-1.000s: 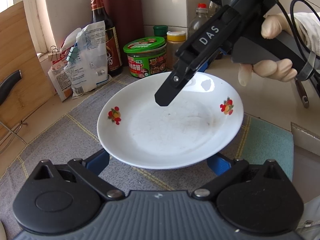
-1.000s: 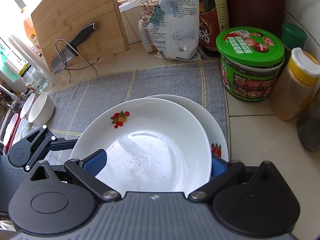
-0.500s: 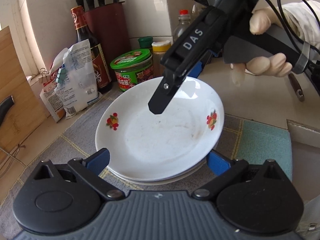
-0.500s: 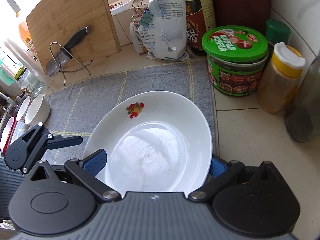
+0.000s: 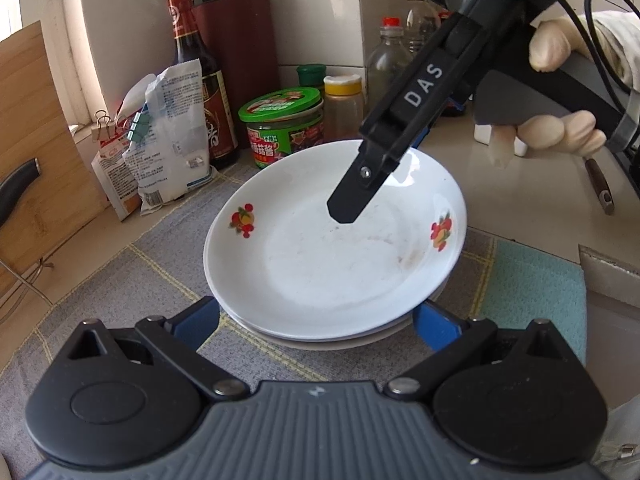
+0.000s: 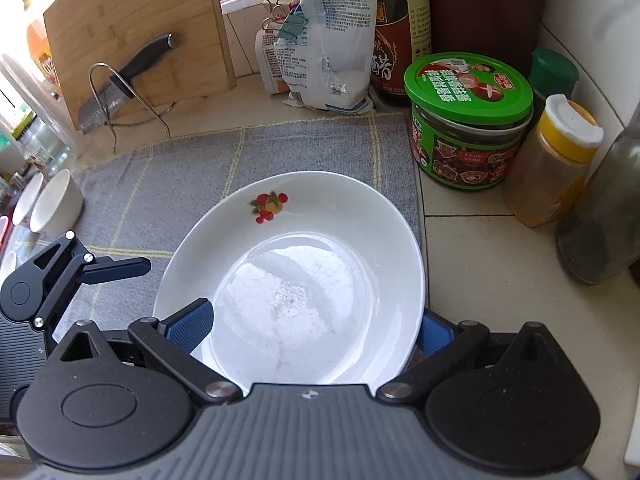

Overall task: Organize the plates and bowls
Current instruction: 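Lower the red-flower plate onto the plate stack with the right gripper, then open the right gripper and withdraw it from the stack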

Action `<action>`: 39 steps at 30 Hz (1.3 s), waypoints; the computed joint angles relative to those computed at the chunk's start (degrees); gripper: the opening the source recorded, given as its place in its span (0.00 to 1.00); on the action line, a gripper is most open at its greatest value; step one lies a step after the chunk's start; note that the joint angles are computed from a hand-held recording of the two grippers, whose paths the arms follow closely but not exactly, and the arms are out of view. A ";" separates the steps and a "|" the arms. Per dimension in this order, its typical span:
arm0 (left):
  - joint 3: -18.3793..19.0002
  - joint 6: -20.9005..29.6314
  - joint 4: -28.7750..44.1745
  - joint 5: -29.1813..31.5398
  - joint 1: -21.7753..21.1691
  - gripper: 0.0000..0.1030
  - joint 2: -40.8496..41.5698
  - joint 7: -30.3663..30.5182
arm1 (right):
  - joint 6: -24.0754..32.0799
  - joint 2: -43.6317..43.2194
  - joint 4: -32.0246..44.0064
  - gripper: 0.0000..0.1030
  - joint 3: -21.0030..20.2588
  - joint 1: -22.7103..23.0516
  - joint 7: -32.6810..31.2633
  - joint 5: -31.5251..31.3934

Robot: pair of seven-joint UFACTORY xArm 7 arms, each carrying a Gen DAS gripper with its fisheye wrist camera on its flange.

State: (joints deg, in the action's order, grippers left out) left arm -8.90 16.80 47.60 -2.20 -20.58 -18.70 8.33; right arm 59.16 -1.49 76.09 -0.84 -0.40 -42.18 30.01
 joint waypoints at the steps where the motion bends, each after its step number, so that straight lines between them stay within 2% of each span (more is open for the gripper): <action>1: 0.10 -0.11 -0.04 -0.12 -0.14 0.99 0.01 0.16 | -0.05 -0.05 0.00 1.00 0.04 0.02 0.06 -0.27; 6: -0.07 -0.10 -0.27 -0.28 0.04 0.99 -0.18 -0.67 | -0.16 -0.57 -0.30 1.00 0.06 0.05 0.82 -0.96; 16: -0.03 0.08 -0.39 -0.23 0.06 0.99 -0.46 -1.17 | -4.49 -2.71 -2.87 1.00 0.62 1.58 3.32 -6.45; 18: -0.44 -0.10 -0.77 0.30 0.47 0.99 -0.87 -1.88 | -5.95 -3.20 -3.66 1.00 0.75 1.86 3.94 -7.69; 22: -0.30 -1.09 -1.56 0.04 0.92 0.99 -1.99 -3.95 | -8.52 -5.16 -5.42 1.00 0.55 2.82 0.76 -6.39; 24: -0.83 -1.47 -1.94 0.78 2.10 0.99 -2.73 -5.92 | -12.24 -7.00 -7.48 1.00 0.81 3.50 0.09 -6.55; 29: -3.48 -1.75 -3.39 4.79 7.01 0.99 -5.58 -13.44 | -20.23 -11.43 -12.80 1.00 0.08 6.48 -4.26 -3.40; 33: -7.03 -0.90 -5.24 8.97 12.64 0.99 -9.63 -23.03 | -26.79 -14.21 -17.59 1.00 -0.78 9.72 -7.74 0.13; 35: -9.50 0.11 -6.37 11.69 16.32 0.99 -12.53 -28.75 | -26.61 -14.66 -18.08 1.00 -2.12 11.71 -9.78 3.56; 39: -13.53 4.38 -8.30 16.38 22.62 0.99 -19.64 -39.98 | -26.79 -15.41 -19.01 1.00 -4.62 16.23 -19.28 13.79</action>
State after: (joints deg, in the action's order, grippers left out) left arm -22.43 21.18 39.30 14.18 2.04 -38.35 -31.65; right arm 32.37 -16.89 57.08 -5.45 15.83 -61.46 43.80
